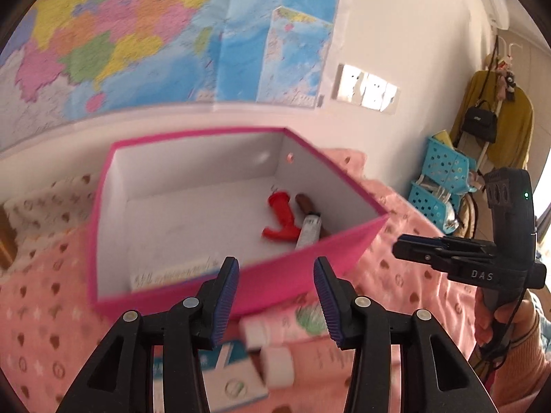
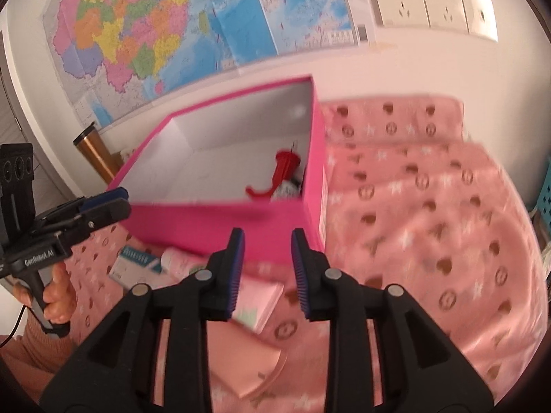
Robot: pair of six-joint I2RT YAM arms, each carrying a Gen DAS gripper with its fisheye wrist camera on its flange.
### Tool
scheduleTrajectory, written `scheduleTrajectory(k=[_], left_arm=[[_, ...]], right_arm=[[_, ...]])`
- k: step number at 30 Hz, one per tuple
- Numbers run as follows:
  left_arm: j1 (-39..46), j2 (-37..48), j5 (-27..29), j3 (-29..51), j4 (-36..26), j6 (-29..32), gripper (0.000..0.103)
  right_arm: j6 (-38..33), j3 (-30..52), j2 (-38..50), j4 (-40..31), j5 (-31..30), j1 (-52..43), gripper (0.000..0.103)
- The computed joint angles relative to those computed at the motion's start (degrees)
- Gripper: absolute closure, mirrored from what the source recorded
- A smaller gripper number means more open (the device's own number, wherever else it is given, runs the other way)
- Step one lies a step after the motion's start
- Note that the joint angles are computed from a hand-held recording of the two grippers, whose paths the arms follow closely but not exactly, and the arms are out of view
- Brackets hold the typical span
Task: Organize rigid objects
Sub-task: 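Move the right gripper back to the large pink tube on the bedspread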
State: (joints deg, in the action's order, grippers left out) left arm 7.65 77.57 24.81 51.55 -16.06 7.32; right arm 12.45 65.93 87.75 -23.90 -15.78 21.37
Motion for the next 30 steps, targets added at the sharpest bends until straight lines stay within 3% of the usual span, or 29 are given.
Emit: scheduleTrajectory(k=[10, 30], left_arm=[[-0.2, -2.7, -2.0, -9.4, -1.5, 4.2, 0.057], [-2.4, -0.3, -2.0, -10.3, -0.8, 3.1, 0.057]], right_arm=[[4.6, -13.2, -3.5, 1.9, -3.9, 0.7, 0.071], [5.6, -17.8, -8.9, -1.9, -3.3, 2.1, 0.066]])
